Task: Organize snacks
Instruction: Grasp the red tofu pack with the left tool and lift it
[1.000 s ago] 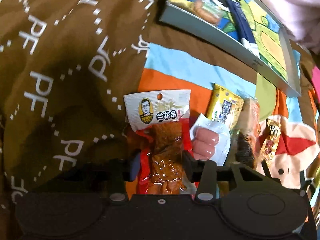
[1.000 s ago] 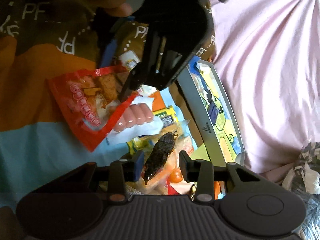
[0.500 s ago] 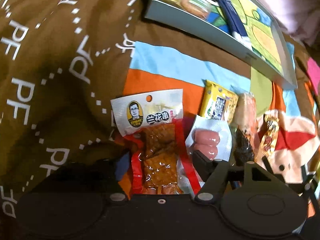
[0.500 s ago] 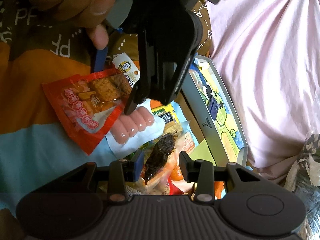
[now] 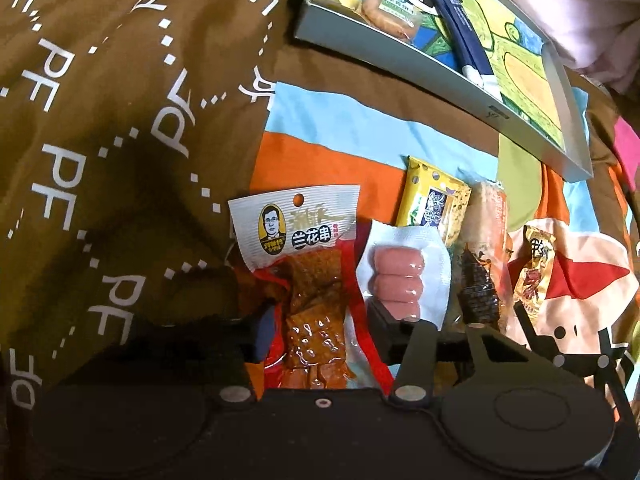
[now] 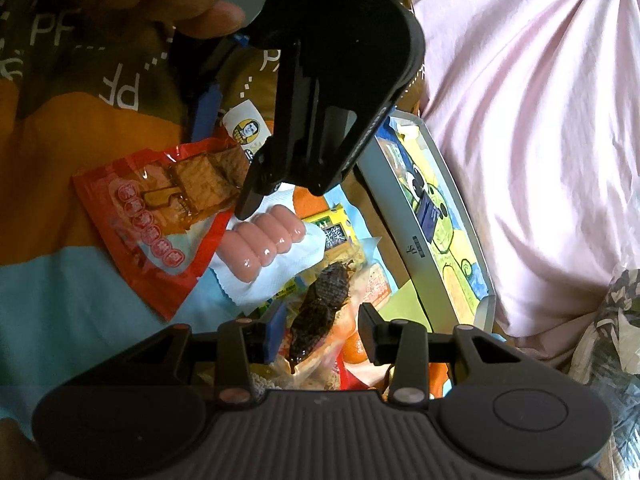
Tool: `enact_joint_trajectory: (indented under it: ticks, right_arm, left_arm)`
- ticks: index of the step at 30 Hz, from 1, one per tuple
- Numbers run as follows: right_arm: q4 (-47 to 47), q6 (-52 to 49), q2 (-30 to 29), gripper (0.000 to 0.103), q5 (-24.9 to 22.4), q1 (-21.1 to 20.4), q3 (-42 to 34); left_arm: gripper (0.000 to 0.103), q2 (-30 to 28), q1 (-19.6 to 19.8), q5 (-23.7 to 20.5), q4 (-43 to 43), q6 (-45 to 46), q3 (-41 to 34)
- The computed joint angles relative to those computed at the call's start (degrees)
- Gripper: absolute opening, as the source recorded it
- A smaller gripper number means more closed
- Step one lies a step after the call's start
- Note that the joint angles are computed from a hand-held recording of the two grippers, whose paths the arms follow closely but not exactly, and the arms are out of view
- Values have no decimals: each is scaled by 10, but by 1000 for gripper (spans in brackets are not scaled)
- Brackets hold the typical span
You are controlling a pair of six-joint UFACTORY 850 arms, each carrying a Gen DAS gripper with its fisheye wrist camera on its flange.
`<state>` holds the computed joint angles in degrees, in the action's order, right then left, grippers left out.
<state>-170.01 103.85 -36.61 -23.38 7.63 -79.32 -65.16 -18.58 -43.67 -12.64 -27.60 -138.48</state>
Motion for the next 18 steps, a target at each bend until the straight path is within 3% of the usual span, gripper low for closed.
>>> enact_joint_trajectory:
  ticks: [8, 18]
  right_arm:
    - [0, -3, 7, 39, -24, 2, 15]
    - [-14, -1, 13, 35, -49, 2, 28]
  left_arm:
    - [40, 18, -2, 18, 12, -1, 28]
    - [37, 32, -1, 31, 16, -6, 48]
